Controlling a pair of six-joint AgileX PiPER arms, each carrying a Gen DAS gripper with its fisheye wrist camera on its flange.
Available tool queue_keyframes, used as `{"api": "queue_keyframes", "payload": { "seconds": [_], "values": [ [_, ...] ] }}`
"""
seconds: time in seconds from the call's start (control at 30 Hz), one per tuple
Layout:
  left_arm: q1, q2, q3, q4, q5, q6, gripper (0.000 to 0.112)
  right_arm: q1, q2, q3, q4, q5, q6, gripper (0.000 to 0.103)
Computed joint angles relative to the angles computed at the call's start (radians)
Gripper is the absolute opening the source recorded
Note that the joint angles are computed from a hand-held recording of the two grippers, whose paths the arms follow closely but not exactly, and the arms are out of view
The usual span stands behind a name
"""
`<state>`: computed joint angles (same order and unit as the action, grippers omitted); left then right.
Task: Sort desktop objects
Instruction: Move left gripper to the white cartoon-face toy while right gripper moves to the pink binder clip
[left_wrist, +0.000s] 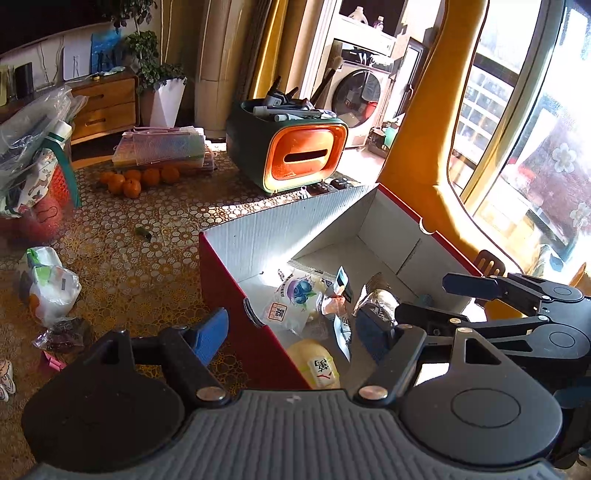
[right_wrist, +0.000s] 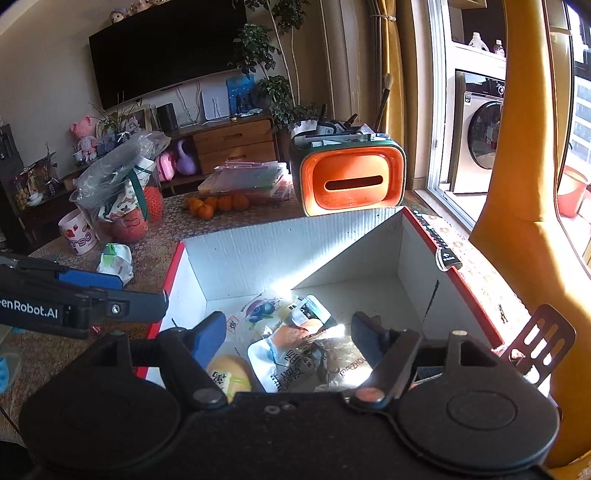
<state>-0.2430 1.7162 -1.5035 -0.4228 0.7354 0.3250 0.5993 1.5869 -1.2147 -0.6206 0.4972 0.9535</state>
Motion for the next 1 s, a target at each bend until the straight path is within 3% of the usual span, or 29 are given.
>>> {"api": "queue_keyframes", "payload": {
  "seconds": [0.53,1.0],
  "values": [
    [0.223,-0.188,0.226,-0.208,-0.006,0.272,0.082,0.217,0.045,-0.101,-0.212,0.136,0.236,0.091],
    [0.481,-0.265,0.349,-0.400,0.087,0.555,0.085,0.353,0.183,-0.272,-0.245,0.207,0.268,0.095]
  ]
}}
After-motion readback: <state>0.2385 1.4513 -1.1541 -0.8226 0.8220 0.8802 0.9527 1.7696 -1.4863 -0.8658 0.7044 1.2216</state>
